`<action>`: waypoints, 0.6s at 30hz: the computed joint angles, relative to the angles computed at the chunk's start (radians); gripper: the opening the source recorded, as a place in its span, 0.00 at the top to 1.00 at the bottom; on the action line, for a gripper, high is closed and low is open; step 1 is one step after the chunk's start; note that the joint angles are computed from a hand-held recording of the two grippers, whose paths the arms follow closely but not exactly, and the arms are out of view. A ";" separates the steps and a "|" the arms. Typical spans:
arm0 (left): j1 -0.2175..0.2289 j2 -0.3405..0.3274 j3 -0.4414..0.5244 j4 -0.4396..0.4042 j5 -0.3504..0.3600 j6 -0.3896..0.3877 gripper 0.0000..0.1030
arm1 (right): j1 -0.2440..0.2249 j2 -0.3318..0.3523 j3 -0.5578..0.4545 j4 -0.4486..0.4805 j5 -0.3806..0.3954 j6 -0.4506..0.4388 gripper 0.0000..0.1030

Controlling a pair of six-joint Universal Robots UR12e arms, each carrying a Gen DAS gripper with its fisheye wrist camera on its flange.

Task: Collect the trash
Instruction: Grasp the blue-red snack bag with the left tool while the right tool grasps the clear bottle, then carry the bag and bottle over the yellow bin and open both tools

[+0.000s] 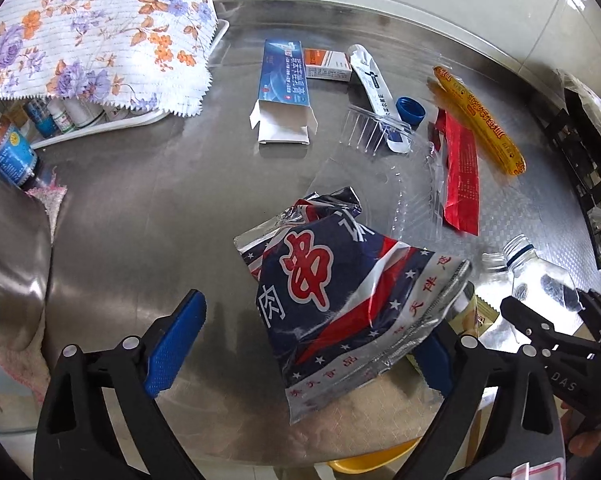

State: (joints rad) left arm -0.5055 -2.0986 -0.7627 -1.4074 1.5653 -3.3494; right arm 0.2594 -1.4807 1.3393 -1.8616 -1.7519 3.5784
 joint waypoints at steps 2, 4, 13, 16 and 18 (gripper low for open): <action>0.004 -0.002 0.000 0.001 -0.025 0.005 0.14 | 0.001 -0.002 0.004 -0.012 0.004 -0.007 0.41; 0.009 -0.002 -0.001 0.006 -0.059 0.011 0.22 | 0.006 -0.001 0.003 -0.013 -0.008 -0.014 0.41; 0.003 0.000 0.003 0.048 -0.032 0.036 0.43 | -0.004 -0.013 0.015 -0.033 0.014 0.002 0.41; 0.002 0.001 0.009 0.059 -0.010 0.041 0.43 | -0.005 -0.018 0.017 -0.043 0.012 0.003 0.41; -0.001 0.002 0.016 0.063 0.009 0.044 0.43 | -0.007 -0.022 0.018 -0.047 0.012 0.004 0.41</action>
